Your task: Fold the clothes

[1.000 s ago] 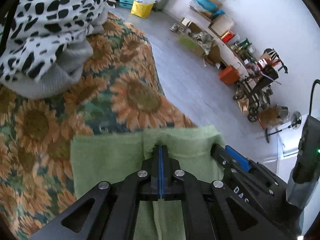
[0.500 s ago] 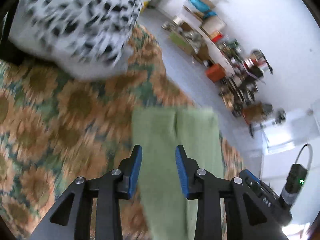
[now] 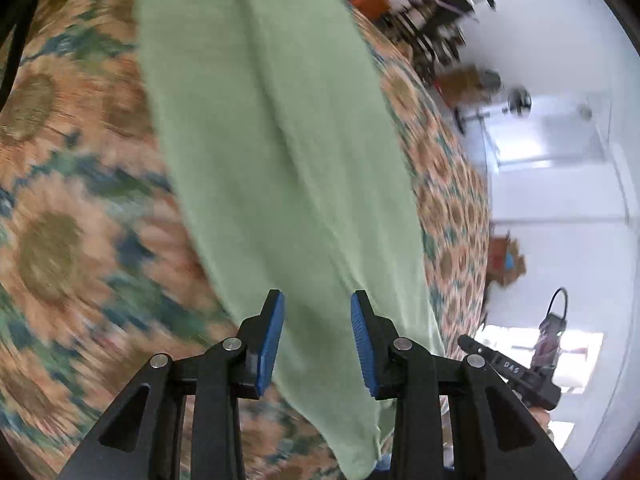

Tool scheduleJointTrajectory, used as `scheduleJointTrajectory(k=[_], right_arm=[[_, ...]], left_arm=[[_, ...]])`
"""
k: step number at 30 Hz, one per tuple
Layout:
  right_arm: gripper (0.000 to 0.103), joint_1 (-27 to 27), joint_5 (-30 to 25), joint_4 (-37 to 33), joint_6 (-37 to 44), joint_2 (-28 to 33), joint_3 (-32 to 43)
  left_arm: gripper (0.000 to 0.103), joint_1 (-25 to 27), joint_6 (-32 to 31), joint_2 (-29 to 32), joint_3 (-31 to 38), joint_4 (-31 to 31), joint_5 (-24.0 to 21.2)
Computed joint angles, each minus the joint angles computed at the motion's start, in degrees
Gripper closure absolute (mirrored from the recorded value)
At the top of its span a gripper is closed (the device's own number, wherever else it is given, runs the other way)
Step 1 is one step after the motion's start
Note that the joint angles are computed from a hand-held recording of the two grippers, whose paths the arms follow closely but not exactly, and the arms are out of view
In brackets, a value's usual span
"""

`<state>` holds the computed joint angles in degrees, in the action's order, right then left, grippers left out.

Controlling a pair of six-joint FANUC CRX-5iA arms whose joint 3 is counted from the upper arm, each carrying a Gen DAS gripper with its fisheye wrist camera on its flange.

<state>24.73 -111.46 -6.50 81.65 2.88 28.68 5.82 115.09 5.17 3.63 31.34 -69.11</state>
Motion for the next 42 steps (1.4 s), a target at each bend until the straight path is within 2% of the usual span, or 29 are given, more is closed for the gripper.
scheduleJointTrajectory(k=[5, 7, 12, 14, 17, 21, 26, 29, 32, 36, 42], right_arm=[[0.058, -2.61, -0.10, -4.42, 1.43, -3.50, -2.88], [0.058, -3.64, -0.40, -5.60, 1.46, -4.38, -3.76], [0.055, -5.95, 0.41, -7.40, -0.11, -7.01, -4.94], [0.054, -6.94, 0.99, -8.27, -1.86, -8.44, -5.79], [0.054, -6.38, 2.80, -8.38, -5.59, -12.05, -9.22], [0.053, -1.23, 4.19, -6.30, -12.43, -17.03, -13.26], [0.053, 13.19, 7.42, -2.81, -21.53, -22.15, -16.18], [0.053, 21.59, 8.38, -0.29, -23.62, -22.13, -14.80], [0.053, 27.70, 9.06, 2.65, -23.80, -20.61, -12.34], [0.053, 31.05, 9.21, 3.92, -21.63, -17.28, -8.36], [0.053, 30.84, 9.77, 3.06, -13.90, -10.60, -3.76]], left_arm=[[0.068, -5.68, 4.31, 3.49, 10.35, -8.37, -6.50], [0.068, -7.37, 3.73, 6.73, 15.43, -9.91, -8.93], [0.068, -10.81, 0.70, 9.97, 22.79, -13.57, -13.66], [0.068, -10.74, 0.15, 10.31, 22.96, -12.65, -13.31], [0.068, -9.16, -0.22, 6.23, 18.99, -11.90, -12.09], [0.068, -6.56, 0.00, -1.23, 14.21, -15.21, -12.44], [0.068, -0.15, -0.48, -10.43, 7.05, -16.41, -12.48], [0.068, 3.46, -1.03, -13.72, 4.02, -15.38, -11.38], [0.068, 6.52, -1.57, -16.40, 1.36, -13.55, -9.61], [0.068, 8.62, -1.27, -15.87, 0.72, -12.36, -8.64], [0.068, 10.51, 4.63, -11.20, 4.57, -14.15, -9.88]])
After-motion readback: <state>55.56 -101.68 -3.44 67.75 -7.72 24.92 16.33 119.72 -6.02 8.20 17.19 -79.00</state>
